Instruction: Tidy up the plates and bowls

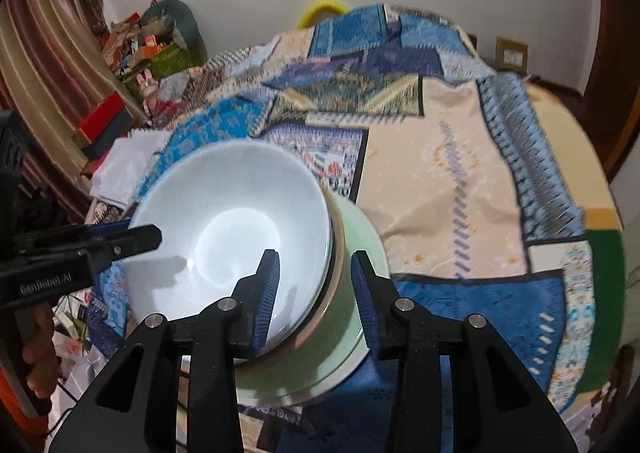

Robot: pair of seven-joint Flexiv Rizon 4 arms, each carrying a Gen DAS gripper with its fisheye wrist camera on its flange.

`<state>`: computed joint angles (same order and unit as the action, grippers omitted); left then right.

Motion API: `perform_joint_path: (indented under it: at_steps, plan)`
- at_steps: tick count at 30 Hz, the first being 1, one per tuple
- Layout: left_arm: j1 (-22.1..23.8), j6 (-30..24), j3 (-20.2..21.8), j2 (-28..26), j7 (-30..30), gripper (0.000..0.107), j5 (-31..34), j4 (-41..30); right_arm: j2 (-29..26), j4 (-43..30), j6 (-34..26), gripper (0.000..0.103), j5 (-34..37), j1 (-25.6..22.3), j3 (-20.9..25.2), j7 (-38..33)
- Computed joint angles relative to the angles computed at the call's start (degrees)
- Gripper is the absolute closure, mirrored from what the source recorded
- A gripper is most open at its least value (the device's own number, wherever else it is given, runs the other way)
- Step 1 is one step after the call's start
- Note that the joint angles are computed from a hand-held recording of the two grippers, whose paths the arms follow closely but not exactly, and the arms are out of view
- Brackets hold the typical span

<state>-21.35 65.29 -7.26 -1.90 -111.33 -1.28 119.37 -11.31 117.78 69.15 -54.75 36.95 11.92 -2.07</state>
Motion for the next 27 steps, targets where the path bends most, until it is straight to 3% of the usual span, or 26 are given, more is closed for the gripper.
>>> perform_joint_path:
  at_steps: [7, 10, 14, 16, 22, 27]
  plan:
    - [0.7, 3.6, -1.1, 7.7, -6.9, 0.055, 9.3, -0.1, 6.4, 0.7, -0.9, 0.064, -14.0, -1.5, 0.4, 8.8]
    - [2.5, 5.6, -3.1, 11.0, -11.5, 0.046, 15.4, -0.6, 8.9, 0.3, -1.6, 0.059, -20.9, -3.0, 1.5, 13.2]
    - [6.3, 7.0, -7.0, 15.9, -18.0, 0.044, 23.5, -1.1, 11.7, -0.4, -3.2, 0.053, -29.6, -4.7, 3.2, 18.2]
    - [7.5, 8.2, -8.1, 17.7, -19.3, 0.031, 24.9, -0.8, 12.4, -0.8, -3.8, 0.051, -32.0, -5.2, 4.0, 19.7]
    - [13.7, 10.5, -13.6, 23.6, -23.8, 0.008, 30.1, 0.1, 14.1, -1.4, -6.4, 0.032, -38.4, -5.8, 5.5, 23.4]
    - [17.9, 11.1, -17.3, 27.2, -25.1, 0.004, 30.7, 0.9, 14.7, -1.5, -8.0, 0.013, -41.5, -5.8, 5.9, 26.2]
